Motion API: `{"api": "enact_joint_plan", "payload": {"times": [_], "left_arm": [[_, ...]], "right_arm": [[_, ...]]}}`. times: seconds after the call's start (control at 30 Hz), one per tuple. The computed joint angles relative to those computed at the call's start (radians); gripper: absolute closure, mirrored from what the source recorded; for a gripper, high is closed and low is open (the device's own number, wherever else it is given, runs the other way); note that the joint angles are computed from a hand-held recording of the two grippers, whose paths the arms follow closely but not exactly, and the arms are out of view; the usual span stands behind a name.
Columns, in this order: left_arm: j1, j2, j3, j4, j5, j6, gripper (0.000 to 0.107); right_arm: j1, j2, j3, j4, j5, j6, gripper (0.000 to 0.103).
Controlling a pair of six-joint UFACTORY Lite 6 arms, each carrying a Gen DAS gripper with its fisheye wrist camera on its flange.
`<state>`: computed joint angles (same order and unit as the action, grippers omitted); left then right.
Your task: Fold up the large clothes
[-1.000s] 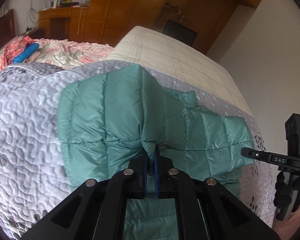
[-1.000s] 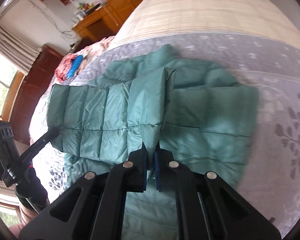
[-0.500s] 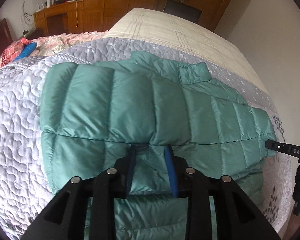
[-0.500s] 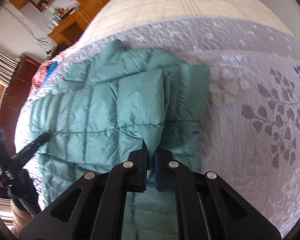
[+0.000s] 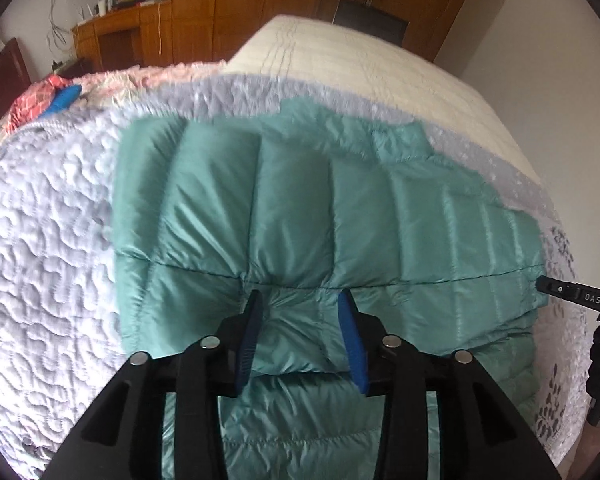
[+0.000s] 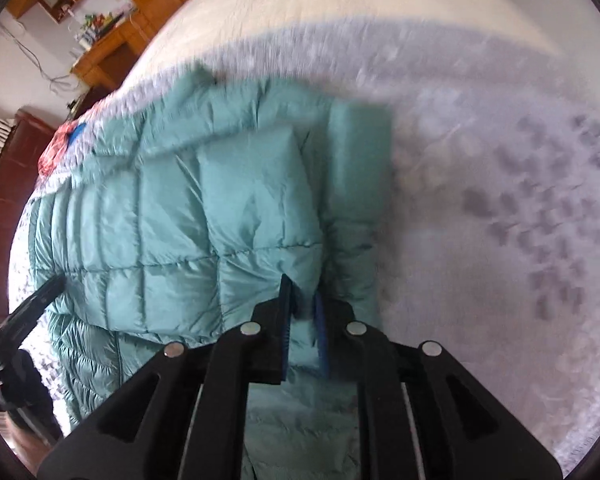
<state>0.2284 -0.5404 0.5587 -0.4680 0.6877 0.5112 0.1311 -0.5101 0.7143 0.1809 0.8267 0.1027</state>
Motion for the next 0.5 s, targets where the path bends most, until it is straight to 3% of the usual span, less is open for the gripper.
{"api": "enact_joint_plan", "payload": {"times": [0.17,0.3,0.5], "left_arm": [[-0.082,-0.074,0.027,0.019,0.033,-0.061,0.066],[-0.249,0.006,0.012,0.119,-0.07,-0.225,0.066],[-0.363,0.103,-0.057,0.245,-0.205,-0.383,0.065]], "right_arm": [[0.155,-0.003,0.065,0.08,0.008,0.004,0.092],[0.318,0.125,0.081,0.037,-0.077,0.104,0.092],[0.359,0.292,0.058,0.061,-0.176,0.097,0.092]]}}
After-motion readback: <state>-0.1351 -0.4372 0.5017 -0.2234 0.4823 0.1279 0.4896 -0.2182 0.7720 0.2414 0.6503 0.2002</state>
